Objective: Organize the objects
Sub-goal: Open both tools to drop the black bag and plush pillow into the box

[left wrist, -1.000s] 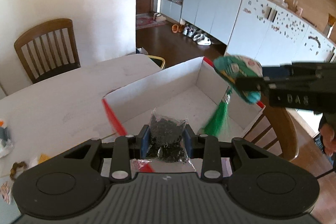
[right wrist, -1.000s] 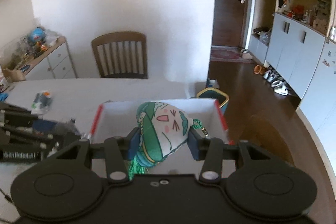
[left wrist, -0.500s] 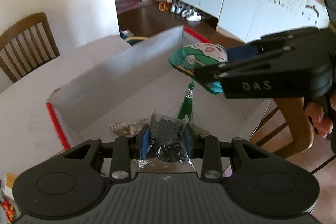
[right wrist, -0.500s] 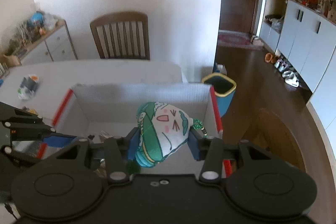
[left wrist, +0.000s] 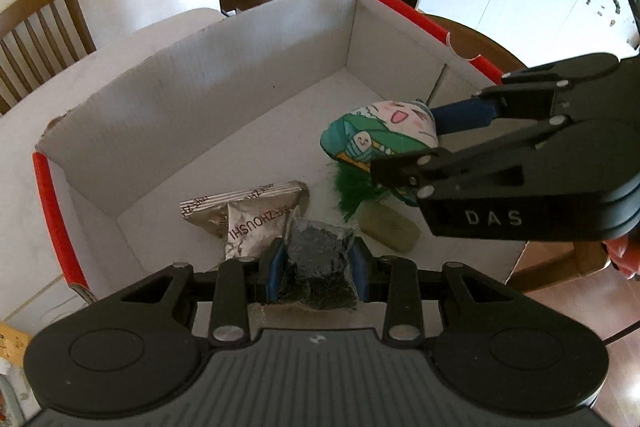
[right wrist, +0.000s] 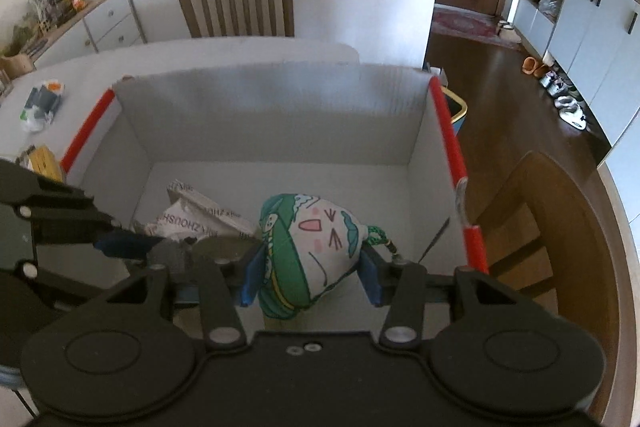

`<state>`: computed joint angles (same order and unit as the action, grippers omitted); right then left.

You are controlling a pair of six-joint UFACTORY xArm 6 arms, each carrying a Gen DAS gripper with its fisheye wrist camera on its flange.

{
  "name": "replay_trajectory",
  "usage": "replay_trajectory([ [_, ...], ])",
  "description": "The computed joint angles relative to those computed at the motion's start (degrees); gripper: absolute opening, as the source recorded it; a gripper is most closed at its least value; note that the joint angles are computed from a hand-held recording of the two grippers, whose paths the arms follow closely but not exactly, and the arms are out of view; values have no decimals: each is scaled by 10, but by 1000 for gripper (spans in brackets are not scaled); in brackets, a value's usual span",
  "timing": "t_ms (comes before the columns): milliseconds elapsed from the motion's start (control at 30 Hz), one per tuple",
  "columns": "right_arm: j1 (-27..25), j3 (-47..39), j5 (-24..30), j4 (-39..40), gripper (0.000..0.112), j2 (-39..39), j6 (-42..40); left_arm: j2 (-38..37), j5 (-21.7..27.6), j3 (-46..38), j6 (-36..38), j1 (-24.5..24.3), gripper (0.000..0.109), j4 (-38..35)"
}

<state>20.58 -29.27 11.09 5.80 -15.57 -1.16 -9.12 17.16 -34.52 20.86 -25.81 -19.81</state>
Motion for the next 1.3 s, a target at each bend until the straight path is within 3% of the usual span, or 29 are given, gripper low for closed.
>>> replay_trajectory([
  [267, 1, -5, 12, 46, 54, 13, -40, 1, 4, 1, 30, -3, 35, -37],
  [400, -2, 2, 5, 52, 59, 5, -37, -14, -3, 14, 41, -4, 51, -57],
  [633, -3, 16, 4, 48, 61, -25, -19, -43, -14, 30, 42, 1, 52, -65],
  [1067, 18, 54, 24, 10, 62, -138, 27, -154, -17, 82, 55, 21, 52, -98],
  [1300, 51, 62, 37, -87, 62, -187, 145, -243, 8, 118, 83, 47, 52, -124],
])
